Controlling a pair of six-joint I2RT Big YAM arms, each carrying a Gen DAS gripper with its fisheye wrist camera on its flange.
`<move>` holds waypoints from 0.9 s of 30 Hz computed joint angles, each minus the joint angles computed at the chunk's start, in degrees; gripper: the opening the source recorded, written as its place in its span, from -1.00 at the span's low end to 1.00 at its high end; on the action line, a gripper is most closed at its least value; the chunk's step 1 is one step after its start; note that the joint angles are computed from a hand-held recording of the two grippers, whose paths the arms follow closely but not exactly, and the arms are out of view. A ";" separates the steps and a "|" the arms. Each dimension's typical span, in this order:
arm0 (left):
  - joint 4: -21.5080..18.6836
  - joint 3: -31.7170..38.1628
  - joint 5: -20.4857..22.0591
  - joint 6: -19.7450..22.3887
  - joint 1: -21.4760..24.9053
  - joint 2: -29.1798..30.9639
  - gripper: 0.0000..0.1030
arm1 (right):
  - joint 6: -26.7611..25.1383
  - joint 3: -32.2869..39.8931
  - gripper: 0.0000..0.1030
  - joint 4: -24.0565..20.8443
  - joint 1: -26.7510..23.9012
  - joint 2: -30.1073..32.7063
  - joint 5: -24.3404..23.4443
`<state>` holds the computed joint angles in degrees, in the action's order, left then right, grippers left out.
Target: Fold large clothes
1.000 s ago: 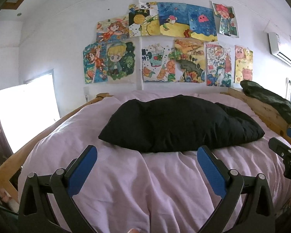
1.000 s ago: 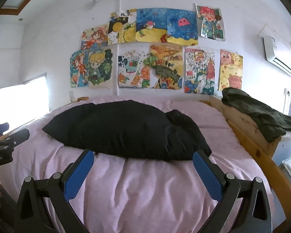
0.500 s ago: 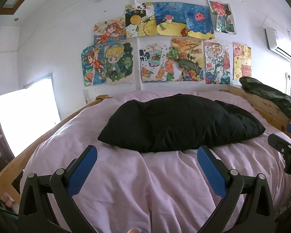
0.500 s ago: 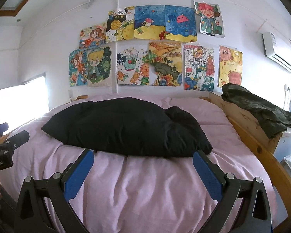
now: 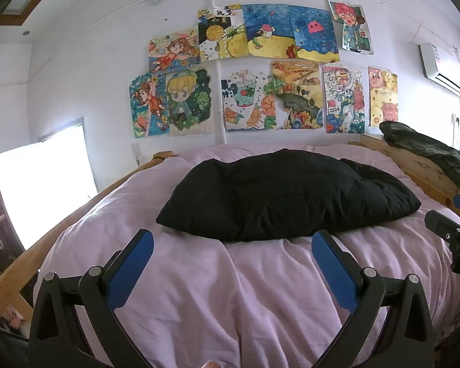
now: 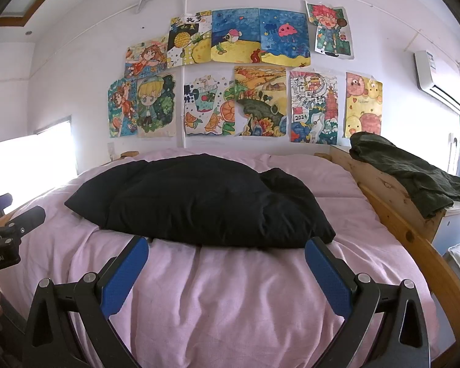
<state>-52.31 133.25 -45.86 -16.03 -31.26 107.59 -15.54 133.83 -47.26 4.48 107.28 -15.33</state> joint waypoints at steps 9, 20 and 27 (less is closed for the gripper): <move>-0.55 0.51 -0.09 -0.16 0.10 0.25 0.97 | -0.05 0.18 1.00 -0.16 0.01 0.06 -0.02; -0.74 0.76 0.19 -0.07 0.33 0.45 0.97 | 0.05 0.00 1.00 0.04 0.07 -0.01 0.09; -0.64 0.30 0.16 -0.06 0.57 0.28 0.97 | 0.17 0.01 1.00 -0.11 0.13 -0.09 0.22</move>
